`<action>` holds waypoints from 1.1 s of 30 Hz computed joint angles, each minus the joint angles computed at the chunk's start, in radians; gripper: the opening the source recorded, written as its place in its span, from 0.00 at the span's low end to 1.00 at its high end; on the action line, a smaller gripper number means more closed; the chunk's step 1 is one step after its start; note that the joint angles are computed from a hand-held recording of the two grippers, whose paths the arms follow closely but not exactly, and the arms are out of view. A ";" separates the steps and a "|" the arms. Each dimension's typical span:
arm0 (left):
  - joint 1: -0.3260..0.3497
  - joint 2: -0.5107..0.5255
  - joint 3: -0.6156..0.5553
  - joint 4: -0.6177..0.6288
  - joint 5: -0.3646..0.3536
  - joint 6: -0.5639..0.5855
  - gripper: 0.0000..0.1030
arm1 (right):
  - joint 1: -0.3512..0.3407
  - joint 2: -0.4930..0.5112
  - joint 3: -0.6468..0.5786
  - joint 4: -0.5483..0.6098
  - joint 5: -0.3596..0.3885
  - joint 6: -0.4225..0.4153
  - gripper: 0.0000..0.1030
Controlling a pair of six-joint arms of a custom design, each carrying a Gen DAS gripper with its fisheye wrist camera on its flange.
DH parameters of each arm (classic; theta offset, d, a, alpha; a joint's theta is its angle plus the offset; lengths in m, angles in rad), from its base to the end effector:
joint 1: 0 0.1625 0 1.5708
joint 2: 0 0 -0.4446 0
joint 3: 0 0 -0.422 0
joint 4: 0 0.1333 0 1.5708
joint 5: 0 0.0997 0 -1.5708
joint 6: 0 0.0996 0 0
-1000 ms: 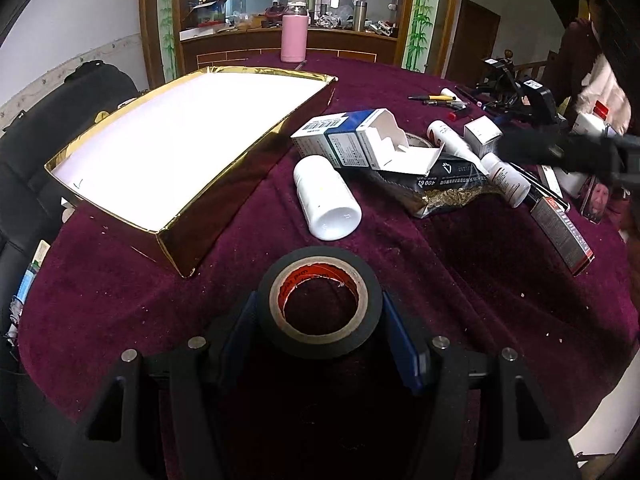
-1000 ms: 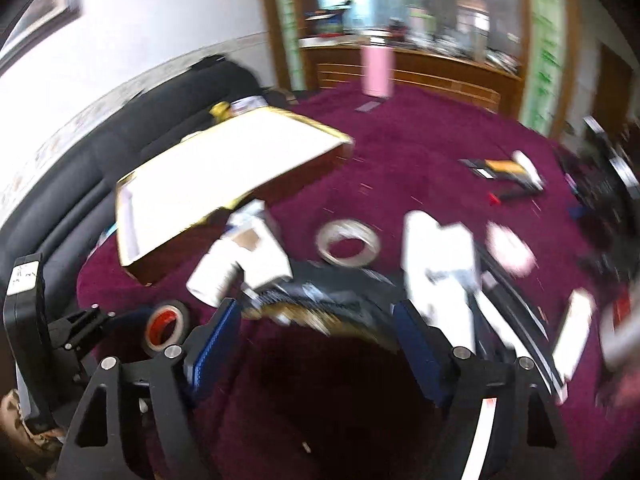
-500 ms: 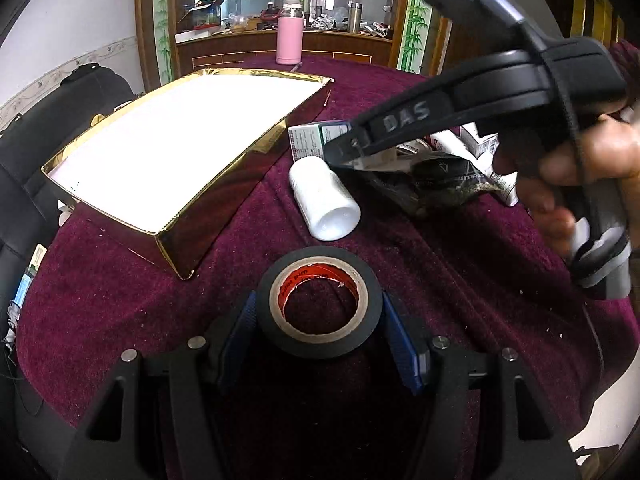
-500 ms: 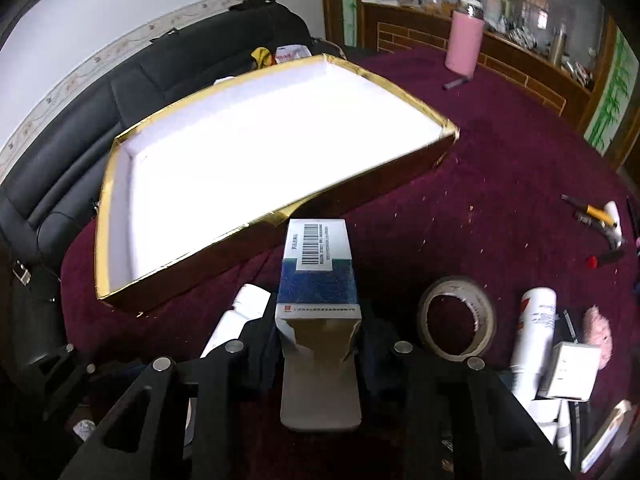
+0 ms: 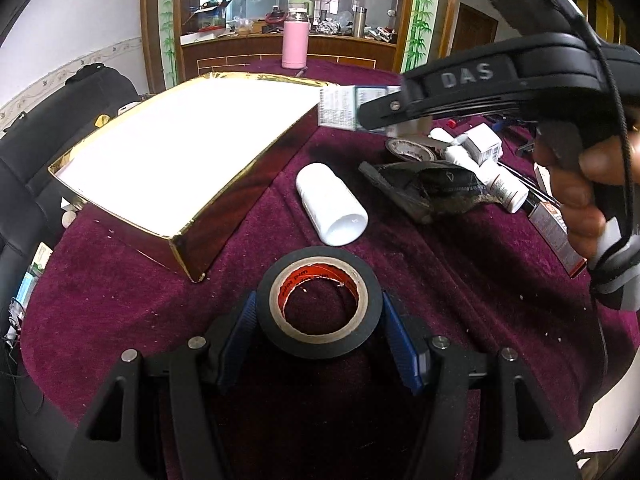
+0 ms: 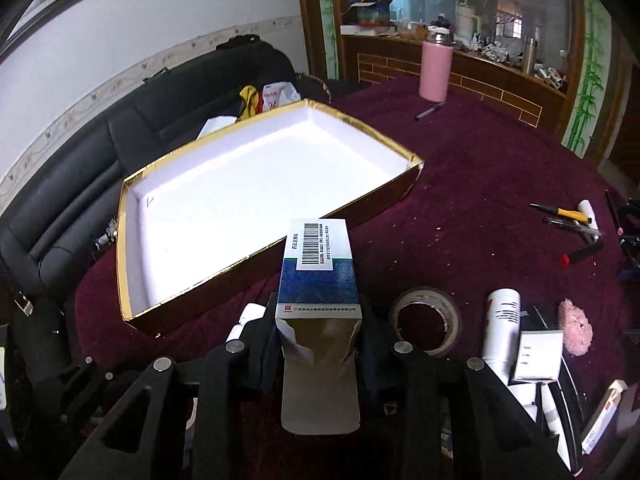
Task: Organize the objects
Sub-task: 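Carry the tape roll into the gold-rimmed tray with the left tool while the right tool carries the box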
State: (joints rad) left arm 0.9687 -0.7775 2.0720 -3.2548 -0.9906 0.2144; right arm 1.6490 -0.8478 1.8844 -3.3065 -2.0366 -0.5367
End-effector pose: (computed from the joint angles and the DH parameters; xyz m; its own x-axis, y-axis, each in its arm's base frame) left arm -0.1600 -0.5645 0.0292 -0.6772 0.4574 -0.5763 0.6837 0.6807 -0.2631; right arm 0.1385 -0.6337 0.1287 -0.7543 -0.2025 0.6245 -0.5184 0.7674 -0.3773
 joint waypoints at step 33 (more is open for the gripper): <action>0.091 0.063 -0.312 0.034 0.142 0.216 0.60 | 0.014 -0.016 0.049 -0.043 0.022 -0.005 0.35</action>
State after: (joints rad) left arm 1.0598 -0.7143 1.7605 -3.2211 -0.8483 0.4308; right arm 1.6632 -0.8634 1.9333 -3.3492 -2.0148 -0.5414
